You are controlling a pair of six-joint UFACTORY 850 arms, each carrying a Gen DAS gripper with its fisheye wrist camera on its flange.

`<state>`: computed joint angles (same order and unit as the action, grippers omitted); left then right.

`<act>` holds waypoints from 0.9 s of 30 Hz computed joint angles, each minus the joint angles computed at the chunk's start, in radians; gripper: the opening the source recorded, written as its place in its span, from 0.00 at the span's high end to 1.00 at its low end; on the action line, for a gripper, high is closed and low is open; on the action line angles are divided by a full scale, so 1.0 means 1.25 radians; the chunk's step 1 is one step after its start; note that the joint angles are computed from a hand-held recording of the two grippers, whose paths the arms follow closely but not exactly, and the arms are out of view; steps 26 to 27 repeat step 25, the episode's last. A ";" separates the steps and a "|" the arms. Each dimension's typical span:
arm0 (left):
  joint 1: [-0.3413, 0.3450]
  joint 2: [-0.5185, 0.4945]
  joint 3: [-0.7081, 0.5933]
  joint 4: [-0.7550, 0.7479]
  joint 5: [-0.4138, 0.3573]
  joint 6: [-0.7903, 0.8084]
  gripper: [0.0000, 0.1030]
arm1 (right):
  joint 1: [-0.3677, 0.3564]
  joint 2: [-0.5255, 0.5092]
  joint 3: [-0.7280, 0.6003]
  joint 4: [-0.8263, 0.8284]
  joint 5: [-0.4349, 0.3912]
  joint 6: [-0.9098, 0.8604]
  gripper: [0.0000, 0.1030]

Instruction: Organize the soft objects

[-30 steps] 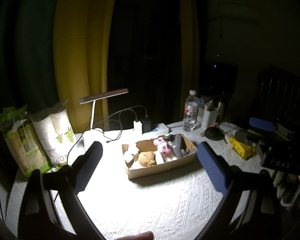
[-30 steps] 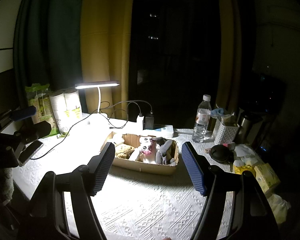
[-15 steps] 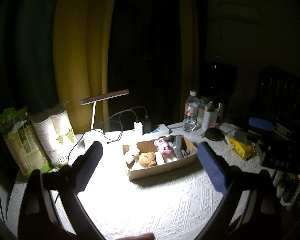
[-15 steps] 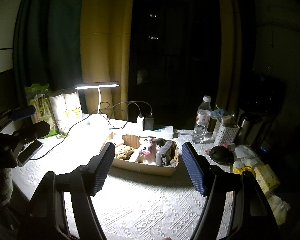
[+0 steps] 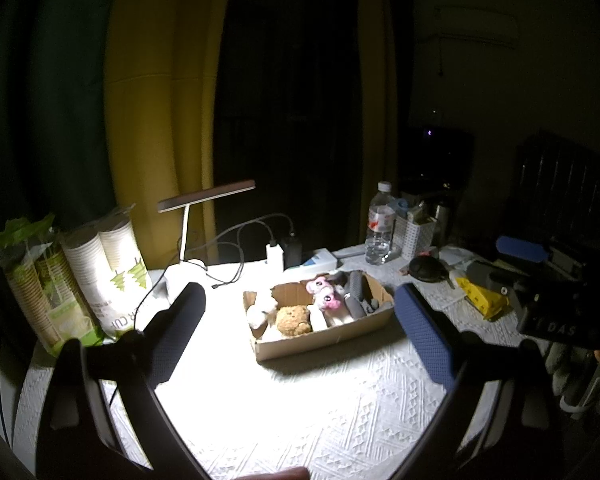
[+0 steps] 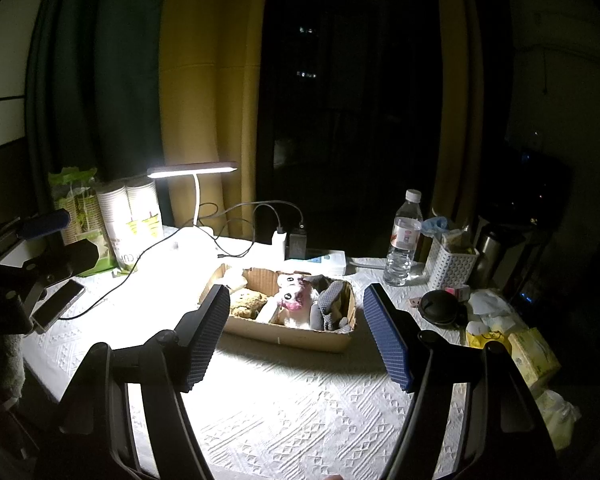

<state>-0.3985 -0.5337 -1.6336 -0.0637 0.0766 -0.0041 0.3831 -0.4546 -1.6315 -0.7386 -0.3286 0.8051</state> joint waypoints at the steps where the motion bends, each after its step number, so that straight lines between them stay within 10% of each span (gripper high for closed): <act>1: 0.000 0.000 -0.001 -0.003 0.000 0.003 0.06 | 0.000 0.000 0.000 0.001 0.001 -0.001 0.30; 27: -0.002 -0.011 -0.016 -0.055 -0.010 0.058 0.06 | -0.009 -0.016 -0.021 0.060 -0.008 -0.062 0.29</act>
